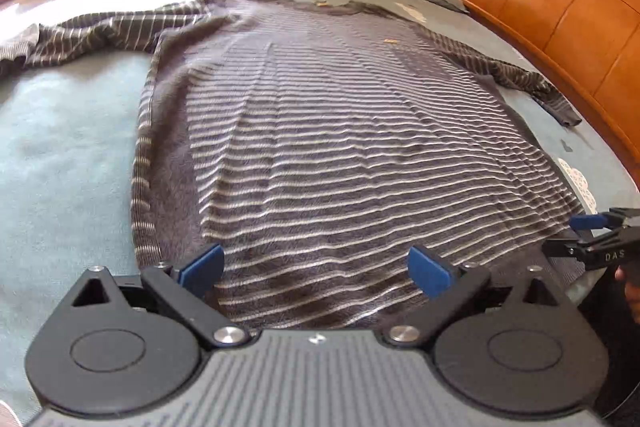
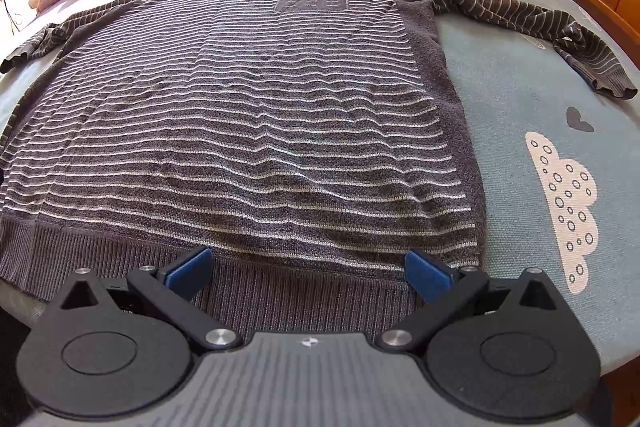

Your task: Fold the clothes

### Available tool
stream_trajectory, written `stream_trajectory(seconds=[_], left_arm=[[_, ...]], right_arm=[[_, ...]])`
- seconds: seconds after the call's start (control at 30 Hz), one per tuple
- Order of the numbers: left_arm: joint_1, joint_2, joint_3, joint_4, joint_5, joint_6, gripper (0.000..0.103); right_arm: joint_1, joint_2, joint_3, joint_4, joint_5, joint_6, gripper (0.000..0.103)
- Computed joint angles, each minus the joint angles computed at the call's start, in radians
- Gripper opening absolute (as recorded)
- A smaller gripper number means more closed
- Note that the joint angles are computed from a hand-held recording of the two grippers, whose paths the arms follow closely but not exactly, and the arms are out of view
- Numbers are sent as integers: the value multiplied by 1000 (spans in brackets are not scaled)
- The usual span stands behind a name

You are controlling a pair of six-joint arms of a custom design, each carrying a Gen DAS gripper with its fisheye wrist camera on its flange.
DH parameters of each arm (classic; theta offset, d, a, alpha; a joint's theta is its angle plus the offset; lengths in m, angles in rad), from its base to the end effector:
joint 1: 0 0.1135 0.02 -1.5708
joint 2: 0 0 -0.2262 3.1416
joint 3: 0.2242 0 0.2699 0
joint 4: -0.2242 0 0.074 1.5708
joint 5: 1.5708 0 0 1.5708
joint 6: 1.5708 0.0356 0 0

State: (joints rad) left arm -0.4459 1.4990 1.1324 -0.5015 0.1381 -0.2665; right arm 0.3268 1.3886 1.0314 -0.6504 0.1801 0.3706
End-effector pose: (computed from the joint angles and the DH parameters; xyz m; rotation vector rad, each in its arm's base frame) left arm 0.3060 -0.1517 0.2174 0.2856 2.4717 -0.4792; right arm 0.2907 0.0918 0.2080 0.1226 2.5507 0.0357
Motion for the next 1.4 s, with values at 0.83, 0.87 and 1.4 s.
stream_trajectory(seconds=[0.83, 0.87, 1.4], left_arm=[[243, 619, 913, -212, 39, 19, 65], [263, 692, 998, -220, 77, -34, 65], [403, 1067, 1184, 176, 165, -367, 72]], right_arm=[[-4, 21, 26, -25, -7, -27, 103], [-6, 24, 32, -30, -11, -29, 103], [-14, 124, 158, -131, -21, -41, 103]])
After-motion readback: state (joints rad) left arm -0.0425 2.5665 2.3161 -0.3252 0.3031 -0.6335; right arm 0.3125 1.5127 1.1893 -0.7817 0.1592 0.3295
